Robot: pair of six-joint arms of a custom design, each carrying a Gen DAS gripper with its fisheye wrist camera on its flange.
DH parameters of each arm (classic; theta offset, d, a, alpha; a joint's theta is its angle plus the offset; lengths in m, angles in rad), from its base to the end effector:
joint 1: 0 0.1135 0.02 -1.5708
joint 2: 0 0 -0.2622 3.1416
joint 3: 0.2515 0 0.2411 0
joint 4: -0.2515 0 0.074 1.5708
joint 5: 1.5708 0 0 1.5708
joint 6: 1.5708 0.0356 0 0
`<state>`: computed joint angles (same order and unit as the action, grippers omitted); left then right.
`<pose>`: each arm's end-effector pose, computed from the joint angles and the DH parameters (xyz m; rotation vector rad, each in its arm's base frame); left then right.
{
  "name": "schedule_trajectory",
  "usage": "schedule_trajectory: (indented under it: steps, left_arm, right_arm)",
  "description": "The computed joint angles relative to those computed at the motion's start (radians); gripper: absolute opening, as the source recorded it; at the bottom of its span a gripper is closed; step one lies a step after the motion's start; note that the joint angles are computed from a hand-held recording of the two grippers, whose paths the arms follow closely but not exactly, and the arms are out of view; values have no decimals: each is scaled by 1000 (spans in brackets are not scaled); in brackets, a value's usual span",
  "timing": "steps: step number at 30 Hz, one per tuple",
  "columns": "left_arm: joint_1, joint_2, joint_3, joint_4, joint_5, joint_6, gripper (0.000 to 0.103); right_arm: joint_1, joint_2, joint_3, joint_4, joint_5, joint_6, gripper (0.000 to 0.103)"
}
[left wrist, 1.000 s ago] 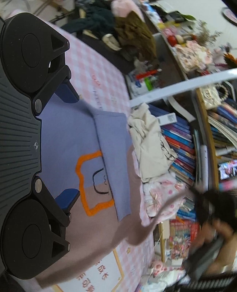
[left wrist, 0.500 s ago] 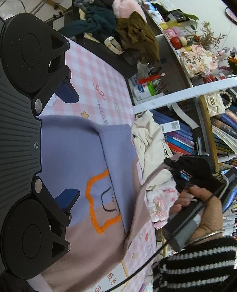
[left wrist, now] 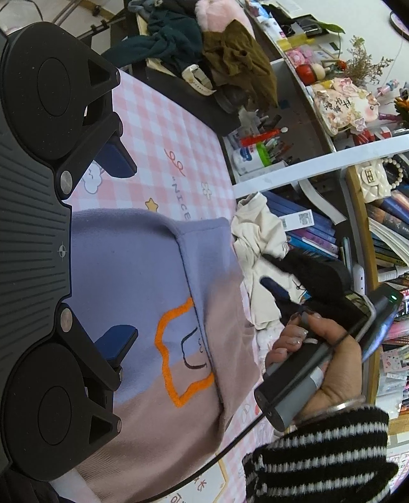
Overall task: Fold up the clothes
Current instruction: 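Open the right tool to release the folded mauve sleeve, then grasp the mauve hem with the right tool while the left tool grasps the lavender hem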
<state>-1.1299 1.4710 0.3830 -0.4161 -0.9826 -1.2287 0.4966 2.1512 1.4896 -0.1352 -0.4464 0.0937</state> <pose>0.0958 -0.1336 0.1019 -0.1466 2.1772 0.3782 0.3963 0.2322 0.1608 -0.6995 2.3130 0.8078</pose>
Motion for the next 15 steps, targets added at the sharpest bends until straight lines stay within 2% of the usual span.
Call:
schedule_trajectory:
  steps: [3,7,13,15]
  left_arm:
    - [5,-8,-5,8,6,7,101]
    - [13,-27,-24,39,14,15,101]
    - [55,-49,-64,153,75,49,101]
    - [65,-41,-53,155,97,47,101]
  right_arm:
    - [-33,-73,-87,29,-50,-12,52]
    - [-102,-195,-252,37,-50,-66,54]
    - [-307,-408,-619,79,-22,-236,58]
    - [-385,-468,-723,73,5,-292,58]
